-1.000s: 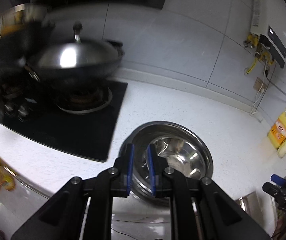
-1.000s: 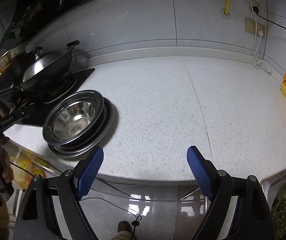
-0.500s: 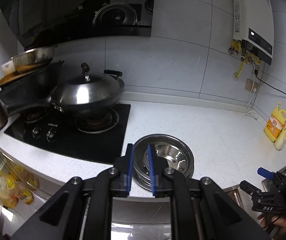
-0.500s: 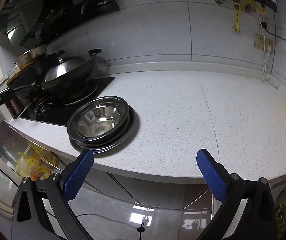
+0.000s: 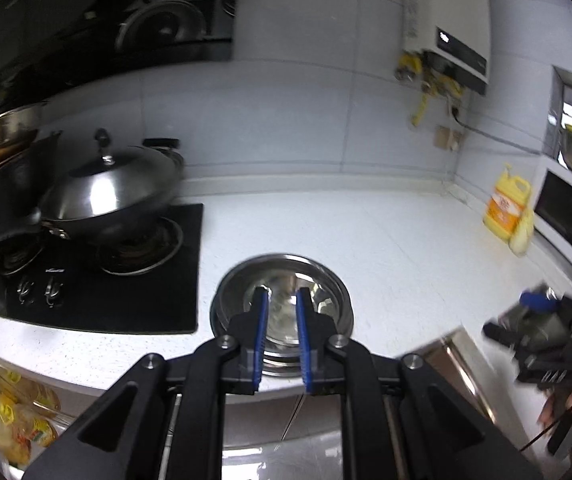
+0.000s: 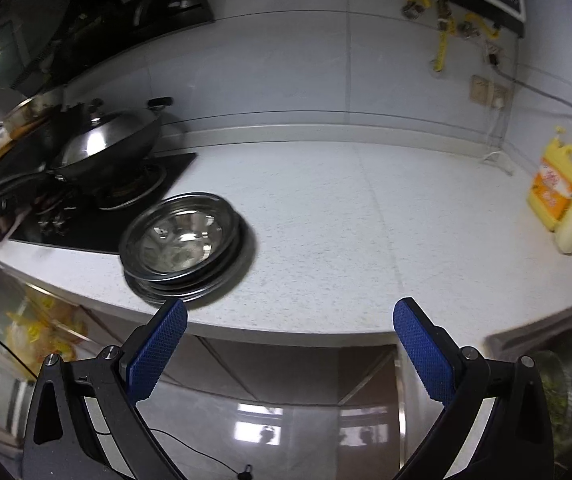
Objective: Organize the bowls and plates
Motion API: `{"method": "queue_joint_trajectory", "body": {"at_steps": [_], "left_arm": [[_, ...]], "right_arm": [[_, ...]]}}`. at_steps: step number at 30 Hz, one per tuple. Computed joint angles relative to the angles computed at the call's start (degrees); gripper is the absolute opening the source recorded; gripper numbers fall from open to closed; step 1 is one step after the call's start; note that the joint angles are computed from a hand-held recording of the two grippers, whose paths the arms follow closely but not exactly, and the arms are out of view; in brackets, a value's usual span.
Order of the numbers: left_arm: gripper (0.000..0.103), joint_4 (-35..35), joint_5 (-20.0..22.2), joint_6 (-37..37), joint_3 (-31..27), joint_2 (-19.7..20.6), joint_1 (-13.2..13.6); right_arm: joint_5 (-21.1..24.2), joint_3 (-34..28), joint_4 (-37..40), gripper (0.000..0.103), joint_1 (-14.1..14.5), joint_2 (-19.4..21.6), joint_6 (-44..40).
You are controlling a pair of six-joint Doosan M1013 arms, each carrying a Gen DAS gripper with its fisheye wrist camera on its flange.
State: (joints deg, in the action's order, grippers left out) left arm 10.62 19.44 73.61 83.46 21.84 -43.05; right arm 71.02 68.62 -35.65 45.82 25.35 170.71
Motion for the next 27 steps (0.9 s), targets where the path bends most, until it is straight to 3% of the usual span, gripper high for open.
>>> {"method": "queue_joint_trajectory", "body": {"at_steps": [7, 18, 27], "left_arm": [[0.013, -2.2, -0.2, 3.4, 1.9, -0.4, -0.3], [0.013, -11.1, 0.4, 11.0, 1.7, -0.8, -0.1], [0.013, -1.7, 1.3, 0.7, 2.0, -1.5, -1.2]], "right_arm": [[4.7, -3.1, -3.1, 0.102, 1.1, 0.9, 1.2], [5.3, -4.3, -3.5, 0.102, 1.5, 0.9, 0.7], [3.2, -3.4, -2.3, 0.102, 1.4, 0.2, 0.1]]}}
